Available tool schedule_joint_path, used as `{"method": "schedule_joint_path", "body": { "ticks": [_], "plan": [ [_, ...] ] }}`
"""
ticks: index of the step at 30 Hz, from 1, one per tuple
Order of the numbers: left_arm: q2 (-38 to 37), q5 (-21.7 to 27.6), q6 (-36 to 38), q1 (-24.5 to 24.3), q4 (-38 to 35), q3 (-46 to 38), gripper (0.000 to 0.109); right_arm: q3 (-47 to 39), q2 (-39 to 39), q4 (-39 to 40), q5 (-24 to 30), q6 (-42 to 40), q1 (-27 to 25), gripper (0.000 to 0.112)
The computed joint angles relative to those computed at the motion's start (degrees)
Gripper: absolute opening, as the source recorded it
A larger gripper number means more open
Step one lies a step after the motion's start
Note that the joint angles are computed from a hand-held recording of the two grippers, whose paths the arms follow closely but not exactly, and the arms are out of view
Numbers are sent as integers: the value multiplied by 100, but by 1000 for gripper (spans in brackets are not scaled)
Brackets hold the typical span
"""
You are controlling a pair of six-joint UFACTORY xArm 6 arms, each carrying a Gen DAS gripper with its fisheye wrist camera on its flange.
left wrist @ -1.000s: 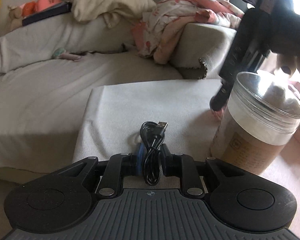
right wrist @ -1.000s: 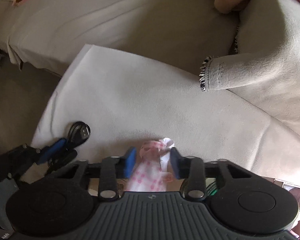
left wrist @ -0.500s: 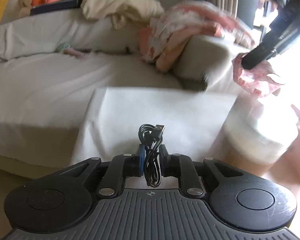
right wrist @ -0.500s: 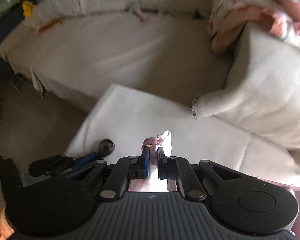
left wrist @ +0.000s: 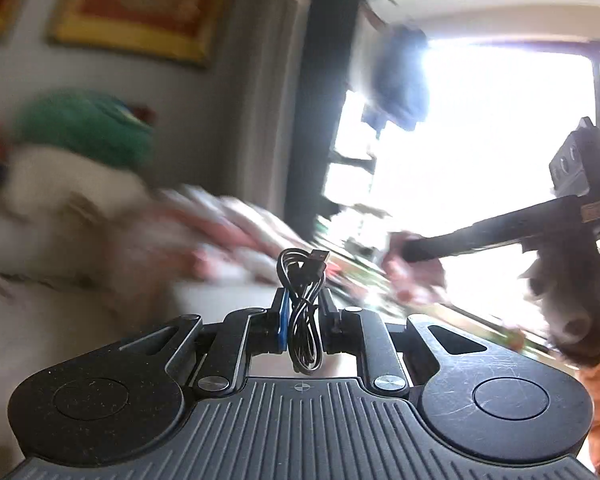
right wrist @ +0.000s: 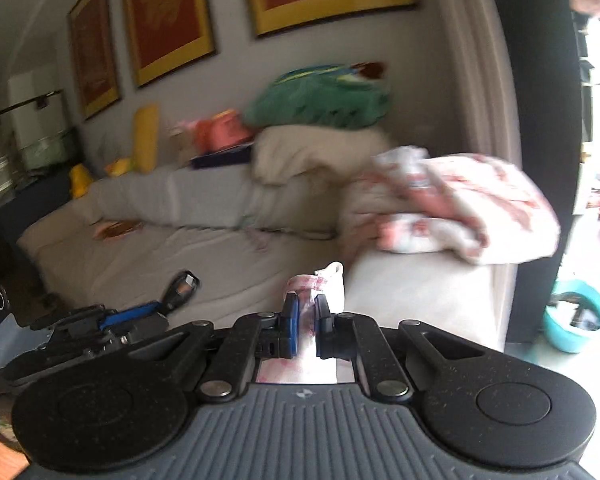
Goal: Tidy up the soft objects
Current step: 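Lower the cable and pink cloth into the pink box and open both grippers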
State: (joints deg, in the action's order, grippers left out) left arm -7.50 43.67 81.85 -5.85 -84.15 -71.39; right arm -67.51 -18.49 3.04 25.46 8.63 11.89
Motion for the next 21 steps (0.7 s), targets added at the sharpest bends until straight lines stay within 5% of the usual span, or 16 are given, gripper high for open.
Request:
{"method": "schedule_joint_path", "body": {
  "ticks": [5, 7, 9, 11, 13, 17, 21],
  "plan": [
    [716, -933, -964, -1301, 871, 300, 18, 1265, -325, -406, -358, 552, -511, 8],
    [1051, -1371, -1774, -1653, 1748, 353, 18, 1575, -144, 146, -481, 240, -643, 8],
    [1175, -1898, -1731, -1893, 1755, 511, 18, 1750, 127, 559, -514, 61, -634, 9],
    [1113, -2147, -1089, -1984, 1080, 645, 18, 1787, 453, 262, -431, 573, -631, 19],
    [979, -2193, -1163, -1975, 1161, 770, 18, 1810, 671, 160, -355, 766, -629, 51],
    [640, -2009, -1285, -1743, 1650, 1011, 18, 2000, 560, -574, -597, 1346, -550, 53],
    [-46, -2254, -1101, -1571, 1480, 1608, 18, 2548, -129, -222, -1130, 1203, -478, 59]
  ]
}}
